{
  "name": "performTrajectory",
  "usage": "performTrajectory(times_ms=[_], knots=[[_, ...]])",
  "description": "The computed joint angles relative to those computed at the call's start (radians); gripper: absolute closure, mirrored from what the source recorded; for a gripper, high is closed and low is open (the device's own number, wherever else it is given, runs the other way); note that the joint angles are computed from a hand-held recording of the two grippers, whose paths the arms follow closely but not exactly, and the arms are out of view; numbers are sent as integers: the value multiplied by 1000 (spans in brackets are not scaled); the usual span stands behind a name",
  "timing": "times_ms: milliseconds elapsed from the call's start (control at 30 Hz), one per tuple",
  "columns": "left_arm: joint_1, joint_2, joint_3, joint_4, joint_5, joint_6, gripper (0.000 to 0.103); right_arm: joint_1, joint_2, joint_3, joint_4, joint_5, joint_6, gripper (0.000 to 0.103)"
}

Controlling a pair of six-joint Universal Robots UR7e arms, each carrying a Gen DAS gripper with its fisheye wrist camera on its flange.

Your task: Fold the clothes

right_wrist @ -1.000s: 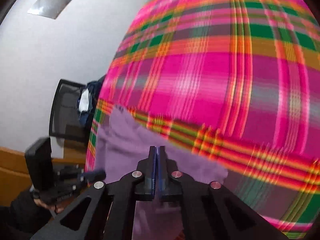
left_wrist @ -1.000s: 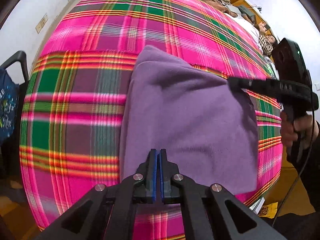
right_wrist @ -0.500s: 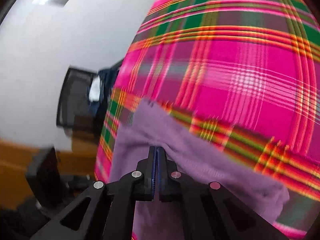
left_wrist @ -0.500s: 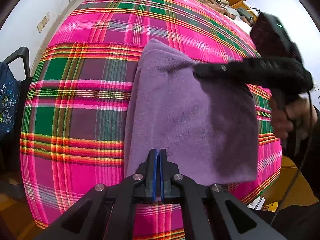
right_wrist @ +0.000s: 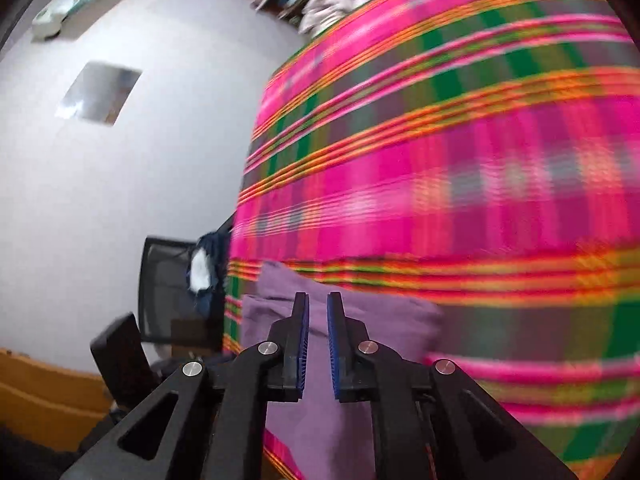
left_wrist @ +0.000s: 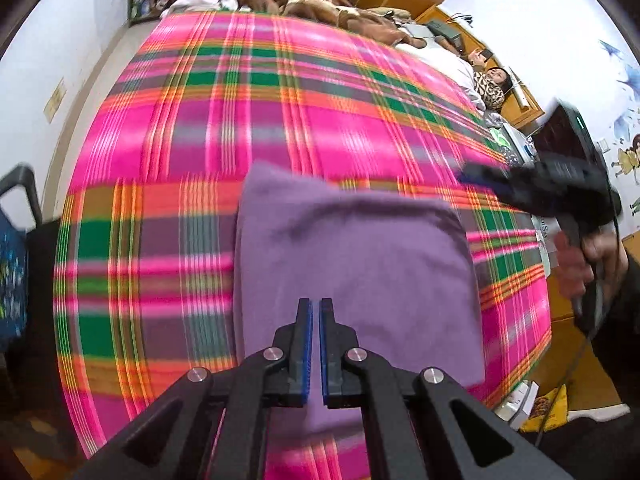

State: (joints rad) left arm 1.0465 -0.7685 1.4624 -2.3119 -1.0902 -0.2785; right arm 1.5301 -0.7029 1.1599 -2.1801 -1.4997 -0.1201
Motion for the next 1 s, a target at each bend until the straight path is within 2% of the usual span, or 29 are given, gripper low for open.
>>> performTrajectory(times_ms=[100,233,333,400,467,633,767,900,1000], knots=[[21,48,-76,26,10,36,101,-13,-62,97,-53,-11,22,92],[51,107,-177,71,6,73,101,-20,-93,184,-110,-23,75,92],[75,123,-203,104,-37,73,101,-28,-69,170,-97,-60,84,94],[87,117,-206,108,-68,69,101,-31,-49,154,-99,-79,128,96],[92,109,-212,124,-88,56,101,-24,-56,167,-133,-81,142,92],[65,13,-102,96,-93,105,101,8,-130,259,-160,-110,73,91],[51,-76,31,96,-134,121,101,30,-194,366,-167,-146,45,90],[69,-101,109,122,-151,98,101,30,-193,430,-175,-211,72,93],[78,-112,130,79,-171,88,101,27,-193,442,-203,-207,104,93]])
